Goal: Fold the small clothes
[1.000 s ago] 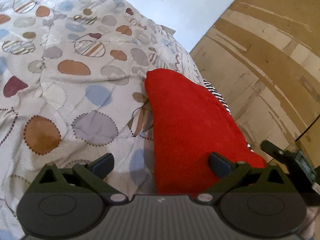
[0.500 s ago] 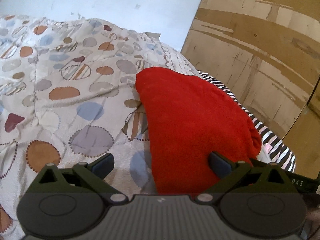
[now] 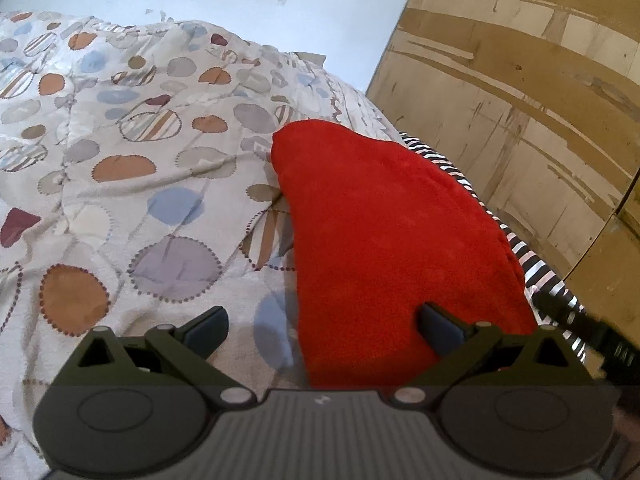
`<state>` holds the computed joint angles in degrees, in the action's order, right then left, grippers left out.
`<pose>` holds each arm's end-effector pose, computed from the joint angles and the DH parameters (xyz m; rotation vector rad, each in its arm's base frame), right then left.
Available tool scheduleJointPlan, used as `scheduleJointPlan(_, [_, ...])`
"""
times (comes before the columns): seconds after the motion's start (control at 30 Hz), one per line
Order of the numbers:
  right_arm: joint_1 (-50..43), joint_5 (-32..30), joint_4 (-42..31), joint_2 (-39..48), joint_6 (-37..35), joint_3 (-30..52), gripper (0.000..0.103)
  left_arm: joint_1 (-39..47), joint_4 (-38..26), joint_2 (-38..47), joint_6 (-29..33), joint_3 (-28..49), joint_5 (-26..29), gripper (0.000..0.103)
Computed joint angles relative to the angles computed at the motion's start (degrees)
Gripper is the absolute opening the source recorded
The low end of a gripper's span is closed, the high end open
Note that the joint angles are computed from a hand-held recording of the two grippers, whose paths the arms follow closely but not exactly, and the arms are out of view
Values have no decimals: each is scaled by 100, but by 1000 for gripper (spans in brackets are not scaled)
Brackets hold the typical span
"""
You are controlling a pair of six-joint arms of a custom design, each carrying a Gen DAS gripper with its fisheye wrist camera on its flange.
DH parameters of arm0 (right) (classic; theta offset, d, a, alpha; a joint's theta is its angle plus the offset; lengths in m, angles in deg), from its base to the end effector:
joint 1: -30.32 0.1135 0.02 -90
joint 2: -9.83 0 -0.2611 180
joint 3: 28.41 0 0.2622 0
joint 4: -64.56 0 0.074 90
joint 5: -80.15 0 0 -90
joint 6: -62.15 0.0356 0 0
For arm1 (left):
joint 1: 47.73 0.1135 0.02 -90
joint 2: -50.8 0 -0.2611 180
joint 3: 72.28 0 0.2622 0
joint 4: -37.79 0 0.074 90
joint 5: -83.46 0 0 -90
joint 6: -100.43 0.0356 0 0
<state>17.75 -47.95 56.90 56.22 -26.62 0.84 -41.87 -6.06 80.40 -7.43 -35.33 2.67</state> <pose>0.1835 -0.0184 0.1825 -0.1881 1.9344 0.5322 0.1406 0.0087 0.2111 -0.3667 2.1833 -0.2937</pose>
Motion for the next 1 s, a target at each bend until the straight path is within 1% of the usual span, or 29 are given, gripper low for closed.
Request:
scheduleJointPlan(0.03, [-8,-26,205,251,7,115,102,-102,50,58,-56,5,-91,103])
scheduleJointPlan(0.1, [6,-261,381,931,41,564,102,-276,115,139,-150,20,-243,103])
scheduleJointPlan(0.17, [99,-501,591,1605,122,1051,99,-431,150,162,-186,28,-411,103])
scheduleJointPlan(0.2, [194,-519,625,1941,155,1328,94,-466,165,177,-177,33,-452,103])
scheduleJointPlan(0.23, [313,-476,512,2307,148,1677,88,-497,175,191,-183,38,-481,103])
scheduleJointPlan(0.27, [457,-362,266,2689,96,2094,85,-497,183,202,-186,39,-470,103])
scheduleJointPlan(0.3, [593,-234,55,2993,36,2439,79,-476,191,212,-184,38,-439,103])
scheduleJointPlan(0.37, [845,146,-280,3502,-66,3014,70,-430,228,282,-213,48,-343,103])
scheduleJointPlan(0.4, [954,327,-494,3703,-118,3260,63,-398,260,314,-211,42,-280,103])
scheduleJointPlan(0.43, [1032,408,-844,3977,-236,3612,56,-379,300,354,-212,36,-224,103])
scheduleJointPlan(0.47, [1091,480,-1067,4198,-276,3873,52,-355,338,403,-214,32,-159,103])
scheduleJointPlan(0.5, [1131,537,-1073,4302,-262,3955,43,-309,367,454,-210,33,-66,103])
scheduleJointPlan(0.53, [1178,536,-1188,4393,-362,4097,31,-261,399,519,-211,44,37,103])
scheduleJointPlan(0.57, [1250,617,-1293,4411,-509,4207,26,-248,435,584,-209,52,101,103])
scheduleJointPlan(0.6, [1297,627,-1353,4397,-652,4301,18,-278,485,643,-213,57,116,103])
scheduleJointPlan(0.77, [1499,736,-1378,4424,-1048,4742,16,-574,854,1026,-369,88,46,103])
scheduleJointPlan(0.9, [1564,1090,-1442,4851,-1198,4955,17,-625,999,1140,-516,53,110,103])
scheduleJointPlan(0.97, [1448,1027,-1336,5002,-1207,4832,26,-549,978,1131,-490,47,211,103])
scheduleJointPlan(1.0, [1358,895,-1190,4999,-1119,4701,33,-499,962,1125,-463,49,266,103])
